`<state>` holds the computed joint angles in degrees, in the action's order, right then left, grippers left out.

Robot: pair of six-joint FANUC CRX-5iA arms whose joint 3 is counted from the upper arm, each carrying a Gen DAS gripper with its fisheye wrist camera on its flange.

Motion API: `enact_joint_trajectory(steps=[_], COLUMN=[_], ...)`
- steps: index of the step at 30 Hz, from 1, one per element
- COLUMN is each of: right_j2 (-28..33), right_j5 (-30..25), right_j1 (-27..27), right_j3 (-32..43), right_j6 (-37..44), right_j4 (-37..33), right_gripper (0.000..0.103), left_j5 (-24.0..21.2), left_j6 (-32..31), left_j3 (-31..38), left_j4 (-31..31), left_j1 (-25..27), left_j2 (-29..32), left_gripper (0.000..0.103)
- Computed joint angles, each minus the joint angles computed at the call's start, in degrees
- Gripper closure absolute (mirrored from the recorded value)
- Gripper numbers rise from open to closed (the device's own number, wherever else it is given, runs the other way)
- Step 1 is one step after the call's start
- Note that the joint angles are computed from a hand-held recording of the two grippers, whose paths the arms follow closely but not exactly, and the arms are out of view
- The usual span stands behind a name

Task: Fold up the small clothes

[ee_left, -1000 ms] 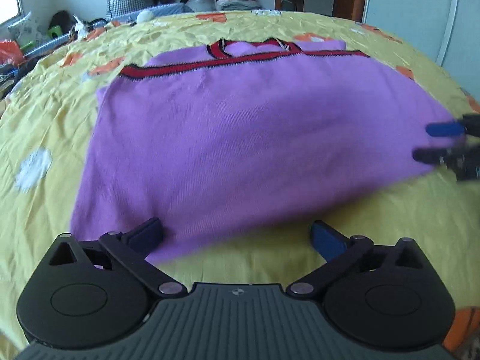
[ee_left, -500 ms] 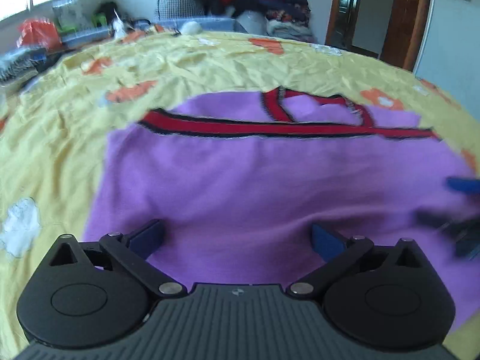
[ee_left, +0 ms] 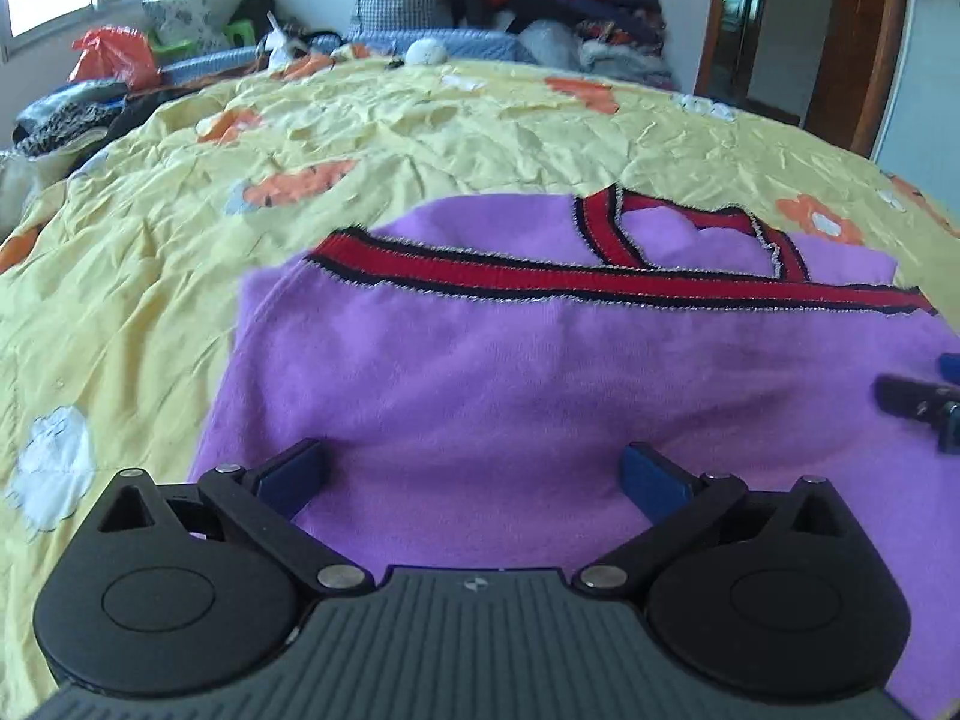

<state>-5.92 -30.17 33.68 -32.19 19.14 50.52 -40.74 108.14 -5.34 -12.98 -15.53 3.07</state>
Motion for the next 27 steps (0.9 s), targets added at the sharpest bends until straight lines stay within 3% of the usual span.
enact_joint_trajectory(steps=[3,7,9,11,16,22,25,27], right_j2=[-5.3,-9.0,-7.3,-8.6,-11.0,-13.1,-14.6,-15.2], right_j5=[0.7,-1.9,-6.4,-4.7,-9.5,-8.9,-9.3,-11.5], right_j1=[1.5,5.5,7.3,6.8,8.8,11.7,12.2,12.6], right_j3=[-2.1,-4.7,-5.5,-8.5,-7.1,-9.4,-12.9,-12.2], right_j6=[2.6,1.2,-0.2,-2.5,-2.7,-4.6,-6.6,-4.6], right_j4=[-5.8,-7.4,-3.7,1.4,-3.0,-4.0,0.5,-2.0], right_gripper=[0.0,0.0,0.0,0.0,0.0,0.0,0.0,0.0], left_j5=[-2.8,-4.2,-4.0,-4.1,-5.8,-6.3,-7.2,-3.2], left_j6=[2.4,5.4,6.2,6.4,7.7,8.7,7.8,7.3], left_j3=[1.2,1.8,1.7,1.7,1.4,-0.8,-2.6,-7.2], left_j4=[-0.4,-2.6,-3.8,-4.1,-5.1,-5.4,-5.4,-5.9], left_j1=[-0.5,-1.8,-2.3,-2.3,-3.0,-3.5,-3.5,-3.1], left_j2=[-0.3,-0.2,0.0,-0.1,-1.5,-4.2,-5.2,-8.4], left_gripper=[0.0,0.0,0.0,0.0,0.0,0.0,0.0,0.0])
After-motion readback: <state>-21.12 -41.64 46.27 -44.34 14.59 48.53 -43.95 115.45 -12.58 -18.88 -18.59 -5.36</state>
